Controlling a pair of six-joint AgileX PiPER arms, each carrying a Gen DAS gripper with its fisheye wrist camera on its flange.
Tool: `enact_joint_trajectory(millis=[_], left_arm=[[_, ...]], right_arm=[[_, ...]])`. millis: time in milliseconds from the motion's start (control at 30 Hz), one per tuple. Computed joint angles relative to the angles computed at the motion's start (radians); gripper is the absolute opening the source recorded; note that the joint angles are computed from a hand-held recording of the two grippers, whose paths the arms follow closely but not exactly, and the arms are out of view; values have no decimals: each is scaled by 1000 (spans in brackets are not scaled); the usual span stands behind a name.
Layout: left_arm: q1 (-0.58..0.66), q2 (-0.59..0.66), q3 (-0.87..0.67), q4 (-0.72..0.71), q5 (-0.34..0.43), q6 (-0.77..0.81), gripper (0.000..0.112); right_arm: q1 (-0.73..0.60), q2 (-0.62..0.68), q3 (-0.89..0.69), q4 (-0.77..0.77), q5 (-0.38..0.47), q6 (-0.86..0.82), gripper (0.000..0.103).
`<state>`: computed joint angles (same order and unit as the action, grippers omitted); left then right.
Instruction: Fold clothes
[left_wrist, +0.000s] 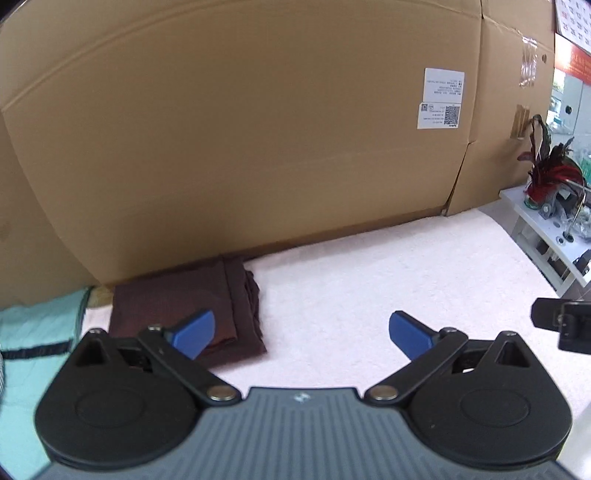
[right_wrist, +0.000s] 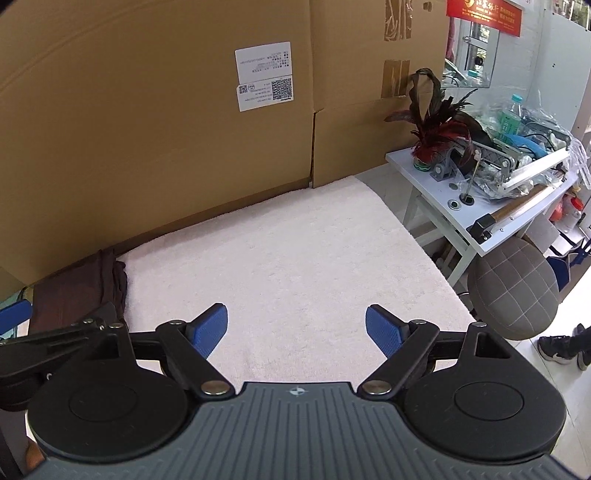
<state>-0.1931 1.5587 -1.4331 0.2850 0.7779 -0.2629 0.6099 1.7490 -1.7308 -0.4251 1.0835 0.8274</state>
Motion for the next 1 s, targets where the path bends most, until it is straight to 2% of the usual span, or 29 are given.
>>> enact_joint_trajectory(millis=[200,300,467,733,1000], left_arm=[[-40,-30,54,17,-26,-104,98],[-76,-30,62,69,-33,-177,101],[-107,-10,38,94,-20,-206,102],[-97,15,14,-10,21,-131,102],[-96,8,28,43,32,-163,102]], right_arm=[[-53,-27,51,57,-56,-93,85],[-77,-36,66,79,-68,-116,85],[-106,-53,87,92,-81,-128,85],[-129,-65,124,114,-89,-137,85],[-133,-56,125,132,-96,-154,85]])
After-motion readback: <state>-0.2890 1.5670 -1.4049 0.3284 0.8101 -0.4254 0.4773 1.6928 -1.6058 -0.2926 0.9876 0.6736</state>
